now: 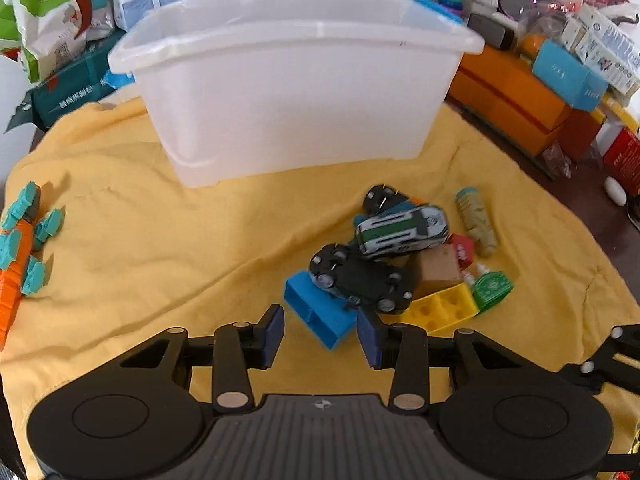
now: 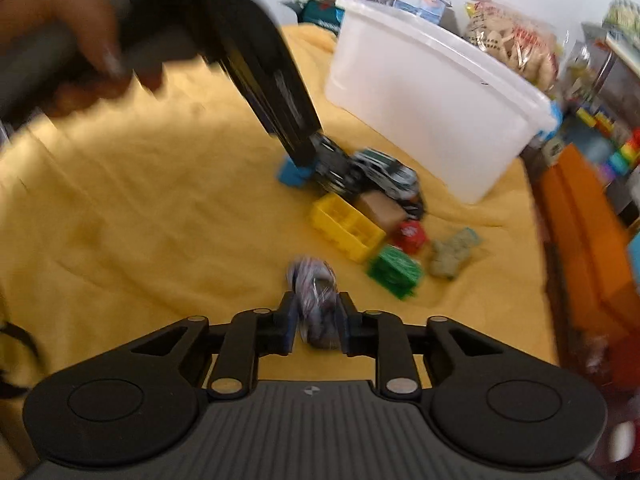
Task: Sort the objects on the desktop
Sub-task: 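Grasp the black-and-white race car with the right tool, then grasp the blue brick with the left tool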
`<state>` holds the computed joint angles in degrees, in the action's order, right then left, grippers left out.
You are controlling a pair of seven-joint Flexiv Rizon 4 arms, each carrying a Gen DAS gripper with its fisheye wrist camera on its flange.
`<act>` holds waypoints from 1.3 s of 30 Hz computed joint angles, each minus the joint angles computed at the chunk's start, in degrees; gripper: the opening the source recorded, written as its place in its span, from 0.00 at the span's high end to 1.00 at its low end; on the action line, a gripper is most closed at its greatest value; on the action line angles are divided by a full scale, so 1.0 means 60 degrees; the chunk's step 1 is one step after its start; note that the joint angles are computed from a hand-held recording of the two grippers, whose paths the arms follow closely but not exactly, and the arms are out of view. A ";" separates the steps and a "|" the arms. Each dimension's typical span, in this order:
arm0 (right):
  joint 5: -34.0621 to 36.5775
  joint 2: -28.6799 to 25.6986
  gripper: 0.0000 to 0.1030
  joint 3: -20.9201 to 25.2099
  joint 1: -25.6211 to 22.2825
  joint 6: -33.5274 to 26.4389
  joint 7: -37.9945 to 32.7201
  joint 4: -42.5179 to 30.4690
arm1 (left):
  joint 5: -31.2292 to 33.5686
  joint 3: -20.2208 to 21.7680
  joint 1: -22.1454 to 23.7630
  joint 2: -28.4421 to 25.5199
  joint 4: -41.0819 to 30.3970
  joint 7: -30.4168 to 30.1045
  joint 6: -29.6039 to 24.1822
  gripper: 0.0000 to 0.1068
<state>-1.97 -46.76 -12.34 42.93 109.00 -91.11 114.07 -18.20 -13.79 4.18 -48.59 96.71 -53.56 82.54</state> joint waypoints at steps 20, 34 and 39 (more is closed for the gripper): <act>-0.0528 0.0153 0.71 0.1819 -0.2193 0.0543 0.1305 -0.0069 | 0.0395 0.1384 -0.1186 -0.0483 -0.1153 -0.1893 -0.0482 0.58; -0.1120 0.0002 0.71 0.2250 -0.2862 0.0722 0.1336 -0.0209 | 0.1090 0.2321 -0.1250 -0.0562 -0.1370 -0.3239 0.0057 0.75; -0.1350 -0.0043 0.70 0.2438 -0.3087 0.0668 0.1370 -0.0263 | 0.1377 0.1135 -0.0650 -0.0371 -0.0904 -0.2003 0.0758 0.74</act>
